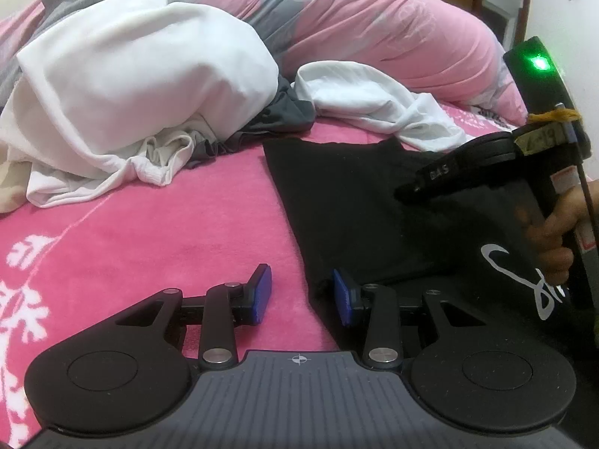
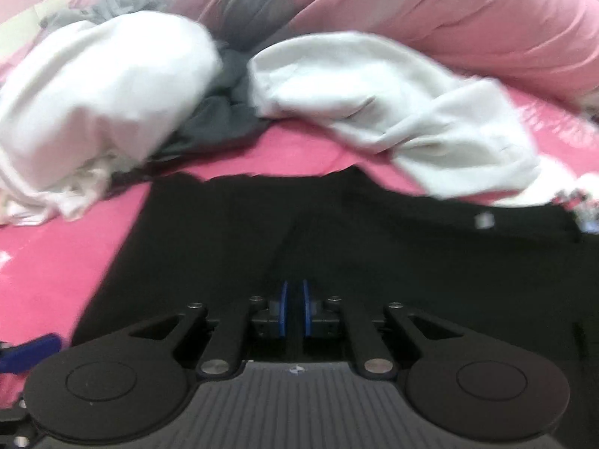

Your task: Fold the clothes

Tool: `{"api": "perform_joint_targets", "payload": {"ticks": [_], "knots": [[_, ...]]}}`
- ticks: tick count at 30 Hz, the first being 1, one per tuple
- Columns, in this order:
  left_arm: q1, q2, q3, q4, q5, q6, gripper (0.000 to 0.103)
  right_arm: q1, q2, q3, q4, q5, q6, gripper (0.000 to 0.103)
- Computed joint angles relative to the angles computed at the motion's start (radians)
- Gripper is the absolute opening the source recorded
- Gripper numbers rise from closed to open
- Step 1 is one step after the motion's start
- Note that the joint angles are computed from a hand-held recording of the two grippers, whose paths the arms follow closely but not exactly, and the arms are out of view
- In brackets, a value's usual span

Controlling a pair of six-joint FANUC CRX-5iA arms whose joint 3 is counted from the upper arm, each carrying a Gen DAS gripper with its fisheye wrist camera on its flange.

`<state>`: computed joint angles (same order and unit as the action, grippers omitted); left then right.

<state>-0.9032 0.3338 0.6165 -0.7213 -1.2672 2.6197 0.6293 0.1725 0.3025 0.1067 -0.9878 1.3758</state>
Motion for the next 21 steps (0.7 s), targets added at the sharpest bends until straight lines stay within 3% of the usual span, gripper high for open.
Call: {"api": "perform_joint_targets", "payload": {"ticks": [2, 6, 8, 10, 14, 21], "knots": [[-0.001, 0.001, 0.002, -0.001, -0.003, -0.001, 0.037, 0.017, -0.019, -0.047, 0.090, 0.052, -0.062, 0.009], [-0.004, 0.004, 0.005, -0.005, -0.007, -0.004, 0.037, 0.005, -0.043, -0.021, -0.065, 0.081, 0.087, 0.009], [-0.004, 0.004, 0.005, -0.006, -0.008, -0.004, 0.037, 0.032, -0.039, -0.036, -0.044, 0.077, 0.158, 0.008], [-0.006, 0.004, 0.006, -0.007, -0.011, -0.005, 0.037, 0.061, -0.030, -0.101, 0.107, 0.101, 0.088, 0.008], [-0.008, 0.005, 0.006, -0.011, -0.014, -0.005, 0.037, 0.032, -0.040, -0.107, 0.151, 0.117, -0.037, 0.009], [-0.014, 0.007, 0.008, -0.018, -0.022, -0.001, 0.037, -0.008, -0.026, -0.027, -0.150, 0.094, 0.242, 0.009]]}}
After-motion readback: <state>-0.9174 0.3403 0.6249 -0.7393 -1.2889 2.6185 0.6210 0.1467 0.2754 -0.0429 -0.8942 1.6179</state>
